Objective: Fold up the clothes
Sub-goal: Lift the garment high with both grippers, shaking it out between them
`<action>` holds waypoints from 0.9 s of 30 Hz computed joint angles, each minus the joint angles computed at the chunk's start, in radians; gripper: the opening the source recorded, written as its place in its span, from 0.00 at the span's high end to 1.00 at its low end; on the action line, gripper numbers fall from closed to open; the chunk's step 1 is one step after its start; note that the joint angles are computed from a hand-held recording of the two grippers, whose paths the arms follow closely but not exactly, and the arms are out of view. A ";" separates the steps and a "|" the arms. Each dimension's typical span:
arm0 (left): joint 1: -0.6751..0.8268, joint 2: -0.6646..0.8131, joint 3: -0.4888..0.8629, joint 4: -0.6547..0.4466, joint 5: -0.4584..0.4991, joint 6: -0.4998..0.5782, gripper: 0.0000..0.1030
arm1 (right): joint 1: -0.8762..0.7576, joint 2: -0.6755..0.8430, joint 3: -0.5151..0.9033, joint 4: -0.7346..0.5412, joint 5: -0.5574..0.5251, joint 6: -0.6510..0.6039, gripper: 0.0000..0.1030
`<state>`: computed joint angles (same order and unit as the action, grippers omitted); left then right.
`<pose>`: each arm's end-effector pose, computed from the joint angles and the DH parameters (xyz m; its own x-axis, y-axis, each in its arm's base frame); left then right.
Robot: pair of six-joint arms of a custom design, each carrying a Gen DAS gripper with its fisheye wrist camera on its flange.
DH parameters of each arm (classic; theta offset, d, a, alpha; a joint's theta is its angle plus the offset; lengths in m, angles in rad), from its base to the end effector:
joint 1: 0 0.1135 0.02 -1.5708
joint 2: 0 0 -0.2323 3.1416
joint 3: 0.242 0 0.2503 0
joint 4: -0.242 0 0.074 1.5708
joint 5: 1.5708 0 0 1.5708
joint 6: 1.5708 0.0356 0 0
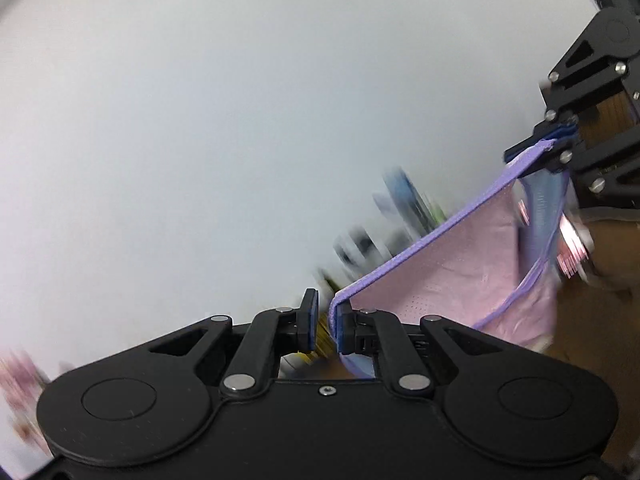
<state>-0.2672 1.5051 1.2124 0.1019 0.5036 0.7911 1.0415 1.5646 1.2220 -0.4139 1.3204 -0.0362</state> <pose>0.3408 -0.1111 0.3127 0.3609 0.5470 -0.7554 0.6140 0.4704 0.6339 0.1953 0.2656 0.2638 -0.3515 -0.6186 -0.7027 0.1292 0.7113 -0.6909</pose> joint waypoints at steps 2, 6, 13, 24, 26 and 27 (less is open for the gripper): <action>0.003 -0.021 0.145 -0.114 0.012 -0.020 0.91 | 0.022 -0.042 0.199 -0.190 0.006 -0.050 0.95; -0.007 0.021 0.343 -0.241 0.014 -0.042 0.91 | 0.012 -0.021 0.493 -0.404 -0.003 -0.102 0.95; -0.079 0.295 0.562 -0.253 -0.085 -0.037 0.89 | -0.223 -0.093 0.333 -0.174 -0.213 -0.229 0.95; -0.176 0.563 0.764 0.089 -0.305 0.156 0.88 | -0.497 0.047 0.287 0.305 -0.327 -0.523 0.95; -0.167 0.491 0.679 0.173 -0.293 0.160 0.88 | -0.478 0.033 0.289 0.351 -0.306 -0.581 0.95; -0.160 0.459 0.633 0.202 -0.276 0.156 0.88 | -0.459 0.018 0.273 0.378 -0.289 -0.607 0.95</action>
